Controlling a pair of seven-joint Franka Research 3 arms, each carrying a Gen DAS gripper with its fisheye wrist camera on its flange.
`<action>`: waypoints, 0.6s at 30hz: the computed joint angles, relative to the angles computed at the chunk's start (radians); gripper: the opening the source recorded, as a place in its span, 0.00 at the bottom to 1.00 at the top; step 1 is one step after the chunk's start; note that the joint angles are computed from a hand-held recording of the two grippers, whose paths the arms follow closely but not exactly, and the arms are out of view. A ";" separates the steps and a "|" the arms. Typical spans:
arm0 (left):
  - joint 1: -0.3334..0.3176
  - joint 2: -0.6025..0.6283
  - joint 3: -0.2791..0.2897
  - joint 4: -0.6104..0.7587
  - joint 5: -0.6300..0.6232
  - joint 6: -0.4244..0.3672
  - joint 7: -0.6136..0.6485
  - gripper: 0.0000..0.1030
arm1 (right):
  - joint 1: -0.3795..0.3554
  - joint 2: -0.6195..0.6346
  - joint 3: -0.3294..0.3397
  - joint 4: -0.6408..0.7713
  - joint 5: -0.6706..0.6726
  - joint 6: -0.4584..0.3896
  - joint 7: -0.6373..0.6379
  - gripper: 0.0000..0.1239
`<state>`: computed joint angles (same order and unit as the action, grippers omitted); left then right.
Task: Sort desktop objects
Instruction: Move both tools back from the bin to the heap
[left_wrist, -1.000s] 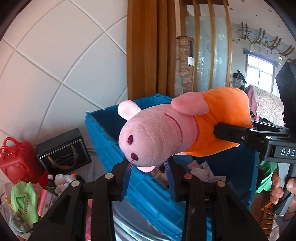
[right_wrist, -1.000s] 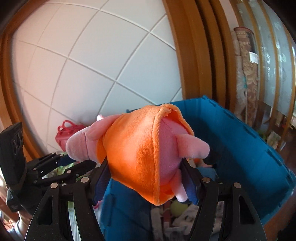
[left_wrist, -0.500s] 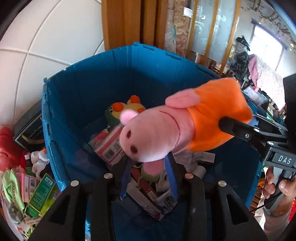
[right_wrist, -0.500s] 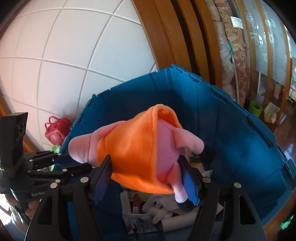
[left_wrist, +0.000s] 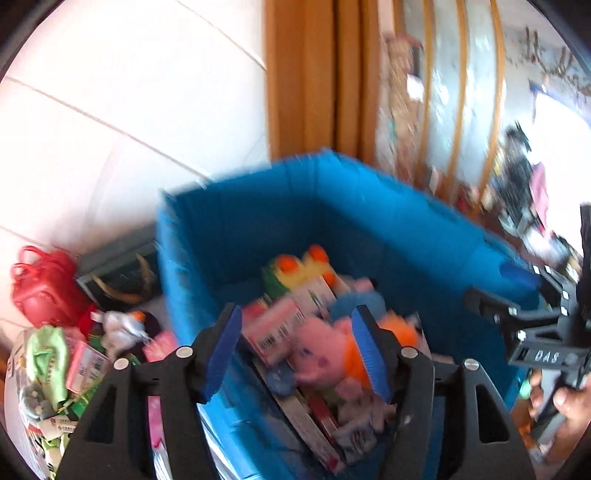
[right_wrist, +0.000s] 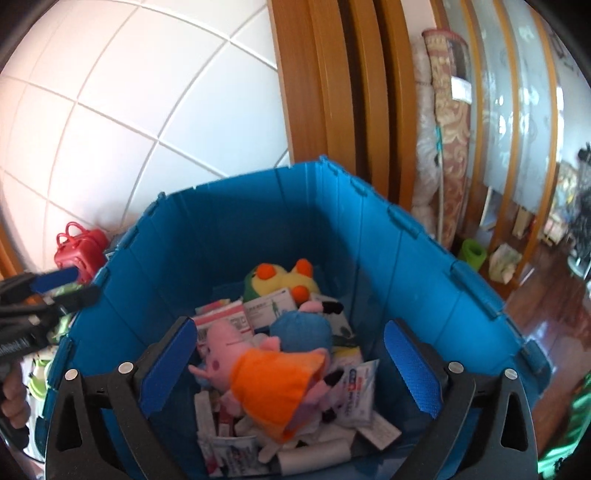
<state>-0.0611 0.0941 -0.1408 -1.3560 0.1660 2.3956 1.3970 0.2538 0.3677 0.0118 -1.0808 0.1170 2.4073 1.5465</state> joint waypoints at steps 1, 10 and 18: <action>-0.002 -0.047 0.011 -0.075 0.060 0.078 -0.068 0.61 | 0.008 -0.015 -0.005 -0.025 -0.012 0.029 0.012 0.83; 0.121 -0.346 0.049 -0.488 0.321 0.307 -0.488 0.73 | 0.040 -0.194 0.072 -0.302 0.098 0.384 -0.061 0.83; 0.271 -0.552 0.100 -0.729 0.372 0.249 -0.572 0.73 | 0.091 -0.197 0.221 -0.284 0.479 0.427 -0.415 0.83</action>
